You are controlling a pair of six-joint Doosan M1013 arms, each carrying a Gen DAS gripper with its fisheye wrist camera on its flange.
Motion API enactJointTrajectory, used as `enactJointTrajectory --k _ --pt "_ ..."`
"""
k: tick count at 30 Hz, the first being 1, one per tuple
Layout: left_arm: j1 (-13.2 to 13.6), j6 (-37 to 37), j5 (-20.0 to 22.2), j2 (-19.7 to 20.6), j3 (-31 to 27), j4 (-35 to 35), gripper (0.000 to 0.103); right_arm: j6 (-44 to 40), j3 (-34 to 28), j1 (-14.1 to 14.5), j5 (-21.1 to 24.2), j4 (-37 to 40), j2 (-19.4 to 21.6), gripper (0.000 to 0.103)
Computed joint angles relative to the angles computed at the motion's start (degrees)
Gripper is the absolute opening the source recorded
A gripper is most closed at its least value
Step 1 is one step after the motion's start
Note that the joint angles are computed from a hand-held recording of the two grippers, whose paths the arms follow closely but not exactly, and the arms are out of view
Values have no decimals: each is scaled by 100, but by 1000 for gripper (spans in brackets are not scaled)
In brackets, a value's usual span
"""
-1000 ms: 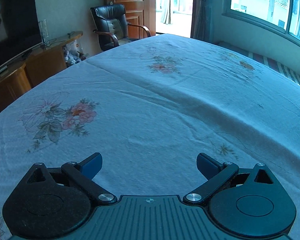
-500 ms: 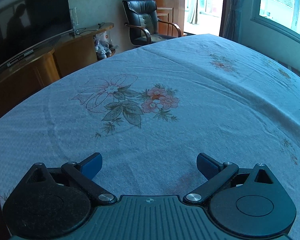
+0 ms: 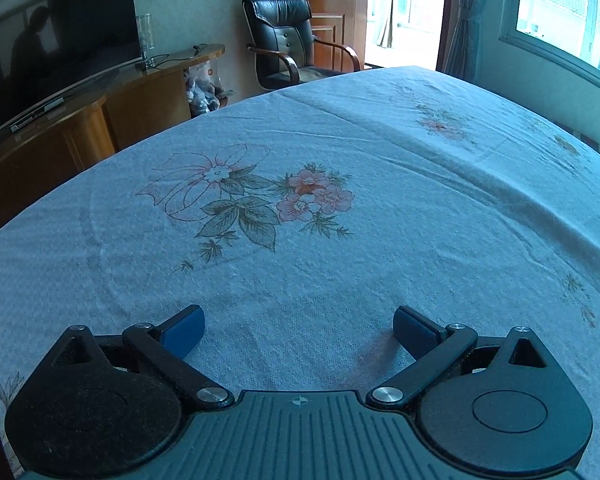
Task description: Fold small clothes
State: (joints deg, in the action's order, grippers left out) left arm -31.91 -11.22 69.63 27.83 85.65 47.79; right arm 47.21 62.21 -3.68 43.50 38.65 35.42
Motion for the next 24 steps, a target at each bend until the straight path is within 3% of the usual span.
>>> enactJointTrajectory --k 11,14,15,17,20,24 --pt "-30 62 41 51 -89 -6 100 -23 2 31 188 -97 31 9" --pt "-32 127 39 75 -141 -18 100 212 -98 30 324 -169 114 27" --pt "-36 146 36 84 -164 -10 100 360 -161 52 414 -348 160 44" --pt "-40 197 27 118 -258 10 100 145 -86 27 409 -132 139 53" --pt "-51 236 -119 223 -507 157 100 -39 153 -70 141 248 -52 57" --pt "-60 503 -702 559 -1187 330 100 -393 458 -382 -202 892 -305 49"
